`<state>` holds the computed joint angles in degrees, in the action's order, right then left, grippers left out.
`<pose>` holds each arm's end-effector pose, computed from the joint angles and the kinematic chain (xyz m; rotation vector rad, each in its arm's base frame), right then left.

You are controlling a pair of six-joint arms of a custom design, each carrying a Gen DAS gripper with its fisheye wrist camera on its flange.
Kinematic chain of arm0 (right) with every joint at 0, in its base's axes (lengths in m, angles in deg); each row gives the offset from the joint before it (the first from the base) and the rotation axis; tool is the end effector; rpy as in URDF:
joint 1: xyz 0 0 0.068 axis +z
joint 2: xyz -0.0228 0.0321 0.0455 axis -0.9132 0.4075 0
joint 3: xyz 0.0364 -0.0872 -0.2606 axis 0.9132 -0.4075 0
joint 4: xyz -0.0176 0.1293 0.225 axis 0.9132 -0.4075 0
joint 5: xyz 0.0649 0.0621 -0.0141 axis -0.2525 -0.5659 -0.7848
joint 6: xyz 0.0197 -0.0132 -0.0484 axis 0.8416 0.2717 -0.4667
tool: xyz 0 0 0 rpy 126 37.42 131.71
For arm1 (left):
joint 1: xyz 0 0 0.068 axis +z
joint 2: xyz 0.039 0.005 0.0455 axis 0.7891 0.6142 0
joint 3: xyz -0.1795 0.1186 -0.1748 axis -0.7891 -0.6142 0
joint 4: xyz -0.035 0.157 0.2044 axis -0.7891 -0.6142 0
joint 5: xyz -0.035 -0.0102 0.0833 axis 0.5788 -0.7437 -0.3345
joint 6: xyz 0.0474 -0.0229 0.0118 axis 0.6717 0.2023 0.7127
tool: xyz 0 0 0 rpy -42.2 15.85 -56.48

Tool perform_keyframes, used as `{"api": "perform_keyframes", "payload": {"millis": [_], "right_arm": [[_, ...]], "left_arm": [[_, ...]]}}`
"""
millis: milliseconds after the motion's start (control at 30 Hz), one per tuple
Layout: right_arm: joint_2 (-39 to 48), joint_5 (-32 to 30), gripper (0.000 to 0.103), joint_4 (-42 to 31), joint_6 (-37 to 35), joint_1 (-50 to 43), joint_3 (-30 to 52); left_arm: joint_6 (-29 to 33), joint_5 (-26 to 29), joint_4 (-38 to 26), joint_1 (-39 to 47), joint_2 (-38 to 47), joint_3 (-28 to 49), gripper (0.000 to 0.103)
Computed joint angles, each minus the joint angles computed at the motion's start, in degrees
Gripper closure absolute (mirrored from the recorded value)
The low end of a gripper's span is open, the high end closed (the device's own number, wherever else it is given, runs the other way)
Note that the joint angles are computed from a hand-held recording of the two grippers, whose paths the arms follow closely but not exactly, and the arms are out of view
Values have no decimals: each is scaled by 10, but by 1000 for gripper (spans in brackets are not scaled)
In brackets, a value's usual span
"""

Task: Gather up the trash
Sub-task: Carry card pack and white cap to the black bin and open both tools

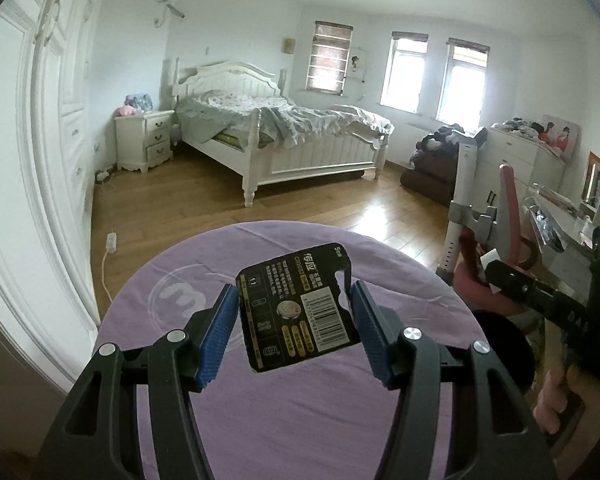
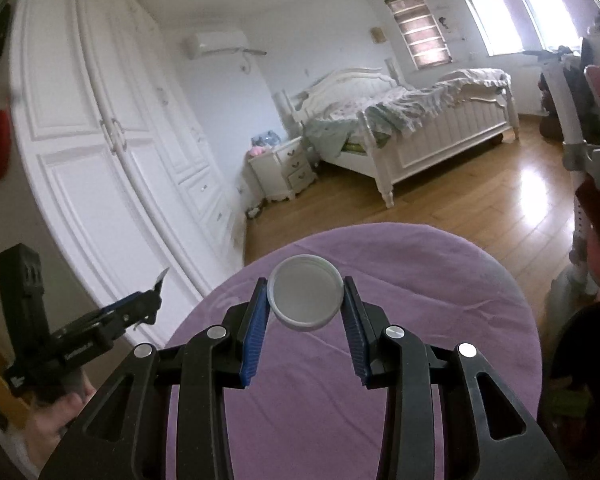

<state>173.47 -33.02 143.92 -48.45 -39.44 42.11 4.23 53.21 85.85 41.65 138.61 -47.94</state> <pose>0.2248 0.1065 0.1004 0.0747 2.0409 0.4327 0.2666 -0.0569 0.1050 0.2970 2.0833 -0.3498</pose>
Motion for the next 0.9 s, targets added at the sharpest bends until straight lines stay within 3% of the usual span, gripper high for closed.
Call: {"api": "perform_keyframes", "payload": {"millis": [900], "right_arm": [[3,-24,66,121,33,-37,-92]], "left_arm": [[31,-12,-26,-21,5,18,46]]}}
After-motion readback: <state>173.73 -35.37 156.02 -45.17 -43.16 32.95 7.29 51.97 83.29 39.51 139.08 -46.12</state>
